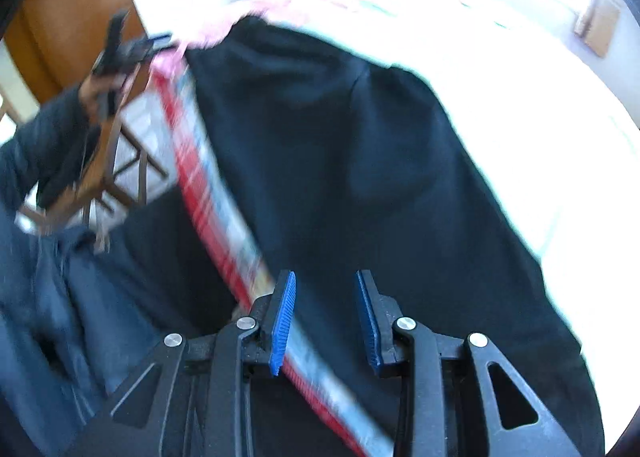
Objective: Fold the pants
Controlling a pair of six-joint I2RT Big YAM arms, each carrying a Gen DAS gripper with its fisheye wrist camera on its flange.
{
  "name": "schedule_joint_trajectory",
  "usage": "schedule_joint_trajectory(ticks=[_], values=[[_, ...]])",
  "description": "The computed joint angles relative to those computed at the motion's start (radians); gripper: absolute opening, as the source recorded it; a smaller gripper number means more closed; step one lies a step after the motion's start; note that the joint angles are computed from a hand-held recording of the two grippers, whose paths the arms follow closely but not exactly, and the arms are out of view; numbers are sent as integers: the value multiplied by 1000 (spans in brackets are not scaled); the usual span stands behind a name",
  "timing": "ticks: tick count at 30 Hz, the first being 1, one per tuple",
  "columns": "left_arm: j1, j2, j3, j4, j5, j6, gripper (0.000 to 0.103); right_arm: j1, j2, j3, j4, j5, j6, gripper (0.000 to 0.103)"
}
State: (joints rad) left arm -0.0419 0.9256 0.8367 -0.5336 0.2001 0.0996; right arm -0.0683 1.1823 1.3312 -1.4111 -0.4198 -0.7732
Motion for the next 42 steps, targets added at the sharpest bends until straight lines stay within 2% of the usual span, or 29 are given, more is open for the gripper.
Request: schedule_joint_trajectory(ticks=[1,2,3,5,6,7,11,14,17,19,20,22,24,26,28,32,35,37,39,42], values=[[-17,14,3,-15,18,-2,101,7,20,19,10,-16,41,33],[-31,29,4,-15,35,-11,96,16,52,47,14,-41,93,33],[-34,39,4,-5,54,-35,90,18,88,80,18,-75,151,33],[-12,73,15,17,156,-122,82,29,134,116,41,-115,252,33],[-2,86,18,34,195,-155,80,34,167,143,51,-140,306,33],[-4,92,20,39,200,-155,79,41,190,163,59,-159,347,33],[-45,121,38,-10,152,-24,63,52,297,271,54,-227,468,33],[-66,114,32,-20,119,31,60,68,381,344,19,-258,531,33],[-73,121,43,-15,101,52,54,88,455,393,-9,-298,580,33],[-84,113,44,-14,79,79,53,97,494,415,3,-311,637,33],[-92,114,50,-16,69,104,46,101,511,428,0,-321,645,33],[-98,117,64,-29,55,143,41,106,528,454,-6,-301,648,8],[-102,117,76,-27,42,177,35,111,523,459,3,-270,646,3],[-96,101,81,-10,28,212,32,105,488,449,57,-253,637,1],[-94,84,77,16,19,224,32,85,456,439,98,-266,651,1],[-111,104,58,69,-67,316,34,61,442,430,134,-252,671,1],[-117,125,22,98,-112,326,37,70,475,421,147,-191,699,1],[-117,103,6,115,-136,302,50,77,504,418,129,-169,681,1],[-127,68,-13,131,-212,301,75,85,504,381,185,-138,693,1],[-133,21,-34,110,-313,351,83,79,513,371,197,-160,695,2]])
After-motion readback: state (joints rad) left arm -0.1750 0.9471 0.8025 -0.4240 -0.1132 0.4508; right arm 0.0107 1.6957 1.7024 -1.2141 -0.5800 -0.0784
